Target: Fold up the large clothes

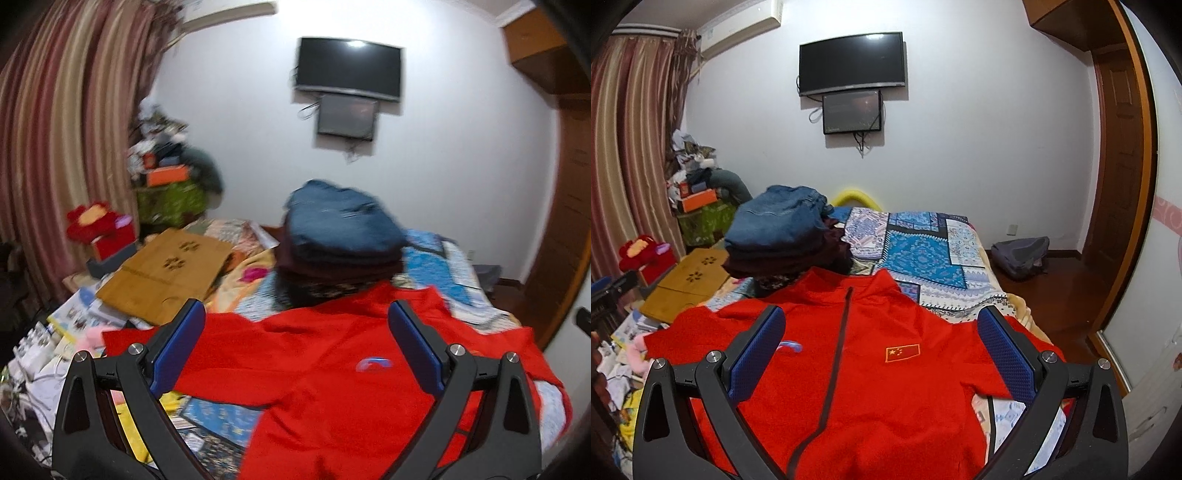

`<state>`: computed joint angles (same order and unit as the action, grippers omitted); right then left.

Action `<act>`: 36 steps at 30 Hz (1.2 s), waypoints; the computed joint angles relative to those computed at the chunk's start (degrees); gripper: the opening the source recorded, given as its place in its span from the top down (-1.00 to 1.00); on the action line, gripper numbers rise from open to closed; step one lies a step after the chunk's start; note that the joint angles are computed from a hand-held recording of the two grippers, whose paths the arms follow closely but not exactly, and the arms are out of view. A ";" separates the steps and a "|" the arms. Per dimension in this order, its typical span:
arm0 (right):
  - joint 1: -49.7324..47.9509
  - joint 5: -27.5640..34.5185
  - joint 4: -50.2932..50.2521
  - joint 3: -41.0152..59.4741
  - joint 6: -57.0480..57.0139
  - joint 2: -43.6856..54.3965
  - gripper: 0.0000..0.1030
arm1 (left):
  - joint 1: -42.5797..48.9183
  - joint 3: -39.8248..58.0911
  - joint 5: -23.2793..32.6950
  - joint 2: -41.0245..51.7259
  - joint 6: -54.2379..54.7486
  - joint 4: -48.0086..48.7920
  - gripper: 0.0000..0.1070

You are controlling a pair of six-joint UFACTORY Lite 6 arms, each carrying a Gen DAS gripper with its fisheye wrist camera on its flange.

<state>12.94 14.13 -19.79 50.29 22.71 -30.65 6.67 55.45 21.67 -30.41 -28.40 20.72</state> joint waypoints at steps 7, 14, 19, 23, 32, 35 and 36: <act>-3.15 -1.21 11.46 5.85 -12.37 10.88 -1.00 | 14.60 4.95 -3.04 17.22 5.54 -4.00 -0.65; -4.56 0.74 21.04 10.65 -22.13 19.27 -1.00 | 28.19 9.99 -3.91 34.73 41.54 -39.98 -0.65; -4.12 1.39 19.86 11.81 -22.05 22.27 -1.00 | 37.74 19.48 7.38 50.07 59.75 -60.45 -0.65; -3.88 1.95 19.82 14.08 -22.15 25.88 -1.00 | 41.49 26.88 12.67 60.47 58.72 -62.57 -0.65; -4.49 4.35 23.94 18.17 -25.52 31.41 -1.00 | 44.93 38.83 21.00 76.21 57.27 -68.58 -0.39; -4.52 4.59 24.11 18.38 -25.71 31.74 -1.00 | 44.99 41.28 20.88 79.03 56.08 -69.29 -0.11; -4.61 4.66 24.37 18.21 -26.05 31.60 -1.00 | 45.09 42.11 20.72 79.83 56.02 -69.58 -0.02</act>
